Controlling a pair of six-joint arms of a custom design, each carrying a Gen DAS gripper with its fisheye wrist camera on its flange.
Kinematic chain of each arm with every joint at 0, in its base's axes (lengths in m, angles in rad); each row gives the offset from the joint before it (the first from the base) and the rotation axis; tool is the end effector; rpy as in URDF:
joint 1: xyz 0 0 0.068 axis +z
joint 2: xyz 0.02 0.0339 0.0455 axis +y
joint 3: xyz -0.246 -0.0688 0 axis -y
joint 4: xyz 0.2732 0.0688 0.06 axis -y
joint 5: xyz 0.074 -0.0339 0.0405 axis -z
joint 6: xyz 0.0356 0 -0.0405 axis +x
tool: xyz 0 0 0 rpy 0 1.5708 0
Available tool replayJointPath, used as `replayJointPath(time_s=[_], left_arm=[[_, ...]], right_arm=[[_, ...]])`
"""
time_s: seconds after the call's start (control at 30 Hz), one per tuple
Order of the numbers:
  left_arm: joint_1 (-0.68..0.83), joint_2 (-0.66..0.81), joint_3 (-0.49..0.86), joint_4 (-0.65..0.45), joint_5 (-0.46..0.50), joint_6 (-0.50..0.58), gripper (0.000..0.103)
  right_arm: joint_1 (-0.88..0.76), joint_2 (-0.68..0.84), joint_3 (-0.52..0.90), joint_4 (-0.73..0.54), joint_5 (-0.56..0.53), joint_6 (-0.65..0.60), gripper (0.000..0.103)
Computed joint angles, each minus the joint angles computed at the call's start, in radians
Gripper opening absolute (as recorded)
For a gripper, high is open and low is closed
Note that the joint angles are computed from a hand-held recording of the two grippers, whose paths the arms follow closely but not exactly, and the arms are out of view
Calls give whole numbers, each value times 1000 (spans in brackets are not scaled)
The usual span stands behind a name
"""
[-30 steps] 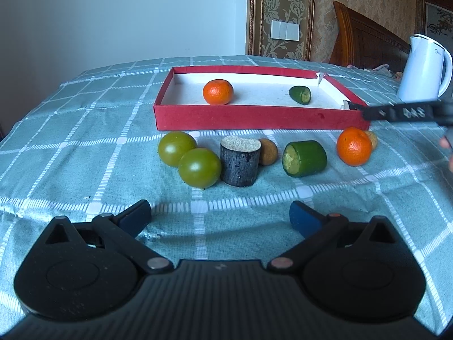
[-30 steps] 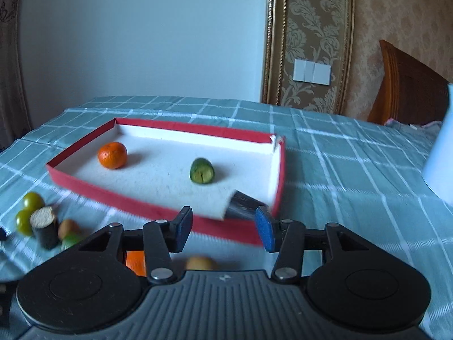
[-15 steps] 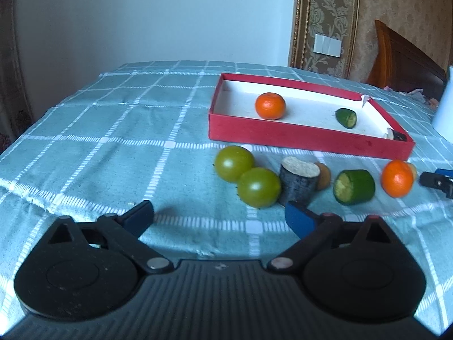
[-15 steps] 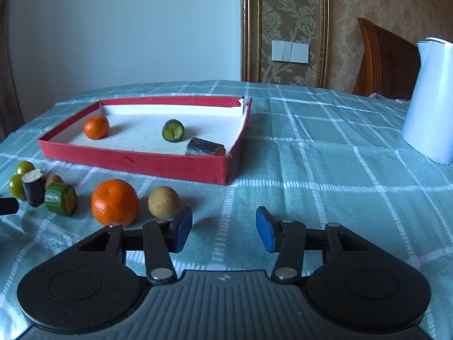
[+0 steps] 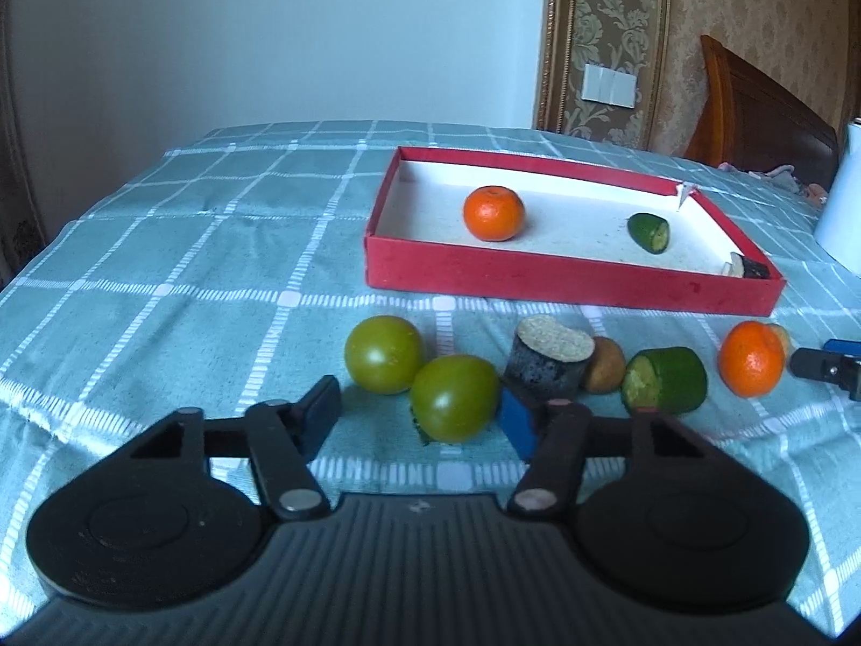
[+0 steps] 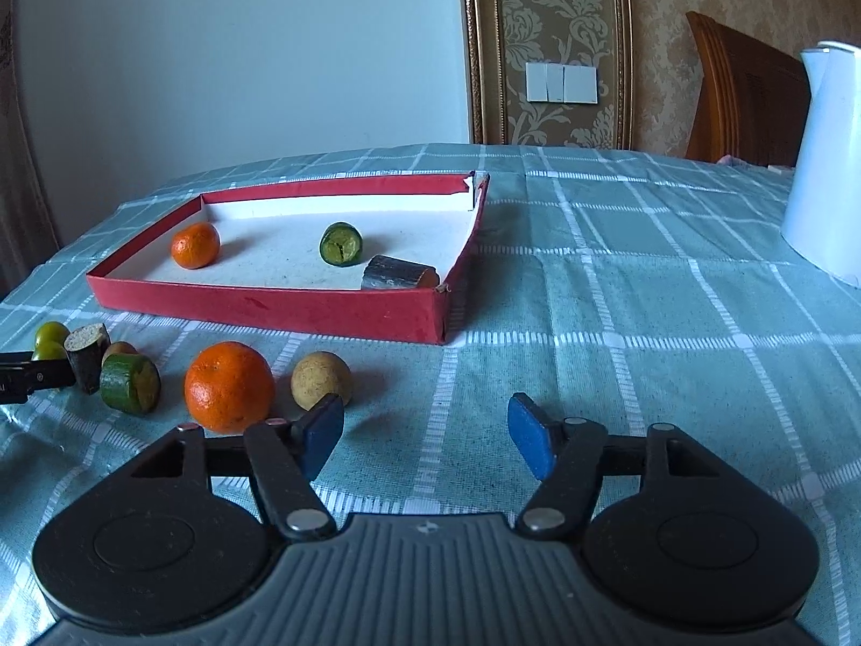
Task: Organize fruits
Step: 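Close the left gripper on the green tomato and lift it, then carry the green tomato over the red tray with the left gripper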
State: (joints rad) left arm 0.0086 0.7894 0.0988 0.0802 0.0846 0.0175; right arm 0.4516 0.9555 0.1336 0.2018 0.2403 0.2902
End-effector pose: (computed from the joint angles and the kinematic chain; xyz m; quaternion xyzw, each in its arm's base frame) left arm 0.1853 -0.0014 0.0976 0.0235 0.8860 -0.0315 0.4620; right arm 0.1803 0.0781 0.0920 -0.0165 0.8843 0.0654 0.4621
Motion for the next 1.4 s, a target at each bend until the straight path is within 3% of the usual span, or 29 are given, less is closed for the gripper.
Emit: replayJointPath(time_s=[0.07,0.13,0.4,0.57,0.7,0.83,1.03,1.27,1.4], left_arm=[[-7,-29,-11,-10,4,6,44],[12,-40,-15,-19,56,22,30],[40,-78,-27,-43,88,27,29],[56,-357,-58,-252,113,44,29],[62,-410,-16,-313,124,66,29],[32,-263,47,-208,70,82,29],[5,94,186,-1,18,97,29],[-20,377,334,106,-17,124,29],[-25,487,404,130,-14,127,29]], right_arm=[[-6,-2,-1,-1,-8,3,67],[-8,-3,0,-2,-11,4,67],[-10,2,1,0,-13,4,67],[-11,1,1,1,-15,4,67],[-12,-1,1,-2,-15,2,67],[-7,14,7,4,-10,2,68],[2,17,10,-4,-1,4,69],[98,1,22,-80,119,-4,76],[101,12,31,-93,135,3,82]])
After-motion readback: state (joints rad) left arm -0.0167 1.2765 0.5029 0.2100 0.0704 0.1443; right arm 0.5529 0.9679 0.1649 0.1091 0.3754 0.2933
